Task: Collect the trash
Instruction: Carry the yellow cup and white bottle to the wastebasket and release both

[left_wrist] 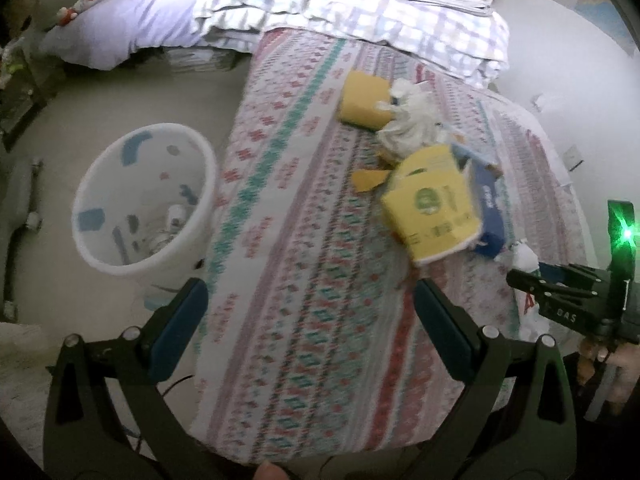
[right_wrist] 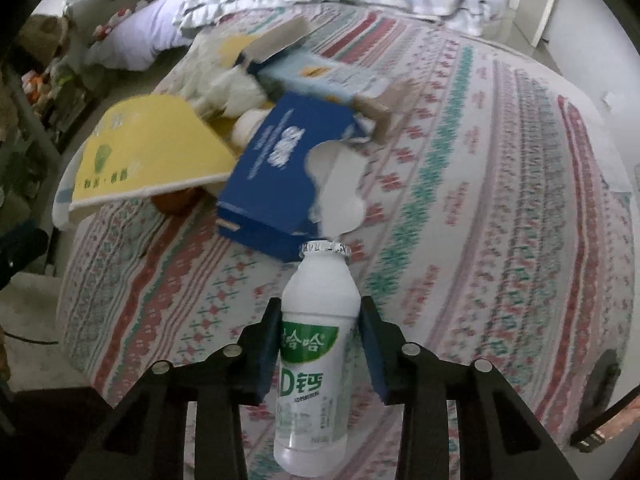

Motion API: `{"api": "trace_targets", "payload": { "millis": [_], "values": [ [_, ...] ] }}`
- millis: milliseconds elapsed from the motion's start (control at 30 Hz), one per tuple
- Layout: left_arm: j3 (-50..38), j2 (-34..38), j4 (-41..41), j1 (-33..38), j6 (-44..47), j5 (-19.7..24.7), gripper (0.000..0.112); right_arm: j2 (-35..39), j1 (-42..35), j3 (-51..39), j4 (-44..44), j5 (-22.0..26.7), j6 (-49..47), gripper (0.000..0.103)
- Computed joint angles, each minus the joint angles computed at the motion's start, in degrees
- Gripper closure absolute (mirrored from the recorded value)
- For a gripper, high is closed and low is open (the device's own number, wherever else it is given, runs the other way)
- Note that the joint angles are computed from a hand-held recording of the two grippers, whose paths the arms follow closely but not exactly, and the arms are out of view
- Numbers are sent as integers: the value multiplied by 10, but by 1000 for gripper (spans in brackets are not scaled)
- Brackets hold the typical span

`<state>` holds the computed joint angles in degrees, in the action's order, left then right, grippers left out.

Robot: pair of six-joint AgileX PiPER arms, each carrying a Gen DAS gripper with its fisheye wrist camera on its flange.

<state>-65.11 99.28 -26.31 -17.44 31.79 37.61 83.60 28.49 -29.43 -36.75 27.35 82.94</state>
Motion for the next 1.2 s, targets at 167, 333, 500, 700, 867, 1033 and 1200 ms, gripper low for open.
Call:
{"api": "trace_targets", "payload": {
  "millis": [167,333,500,700,867,1033,1200],
  "values": [
    [-17,9,-73,-6,39,32,10,-56,-50,22,7,3,-24,65],
    [-34,19,-119,-28,59,40,10,-102,-78,27,38,16,-60,65],
    [-61,43,-139,-47,53,34,10,-118,-68,24,41,33,-51,65],
    [-102,89,-136,-58,27,34,23,-112,-71,23,28,26,-38,65],
    [-105,104,-164,-53,58,37,57,-111,-77,23,28,21,-41,65],
    [-72,66,-227,-42,150,25,67,-118,-72,21,19,25,-29,65],
    [-49,35,-273,-32,202,25,68,-122,-64,14,9,33,-13,65]
  ]
}}
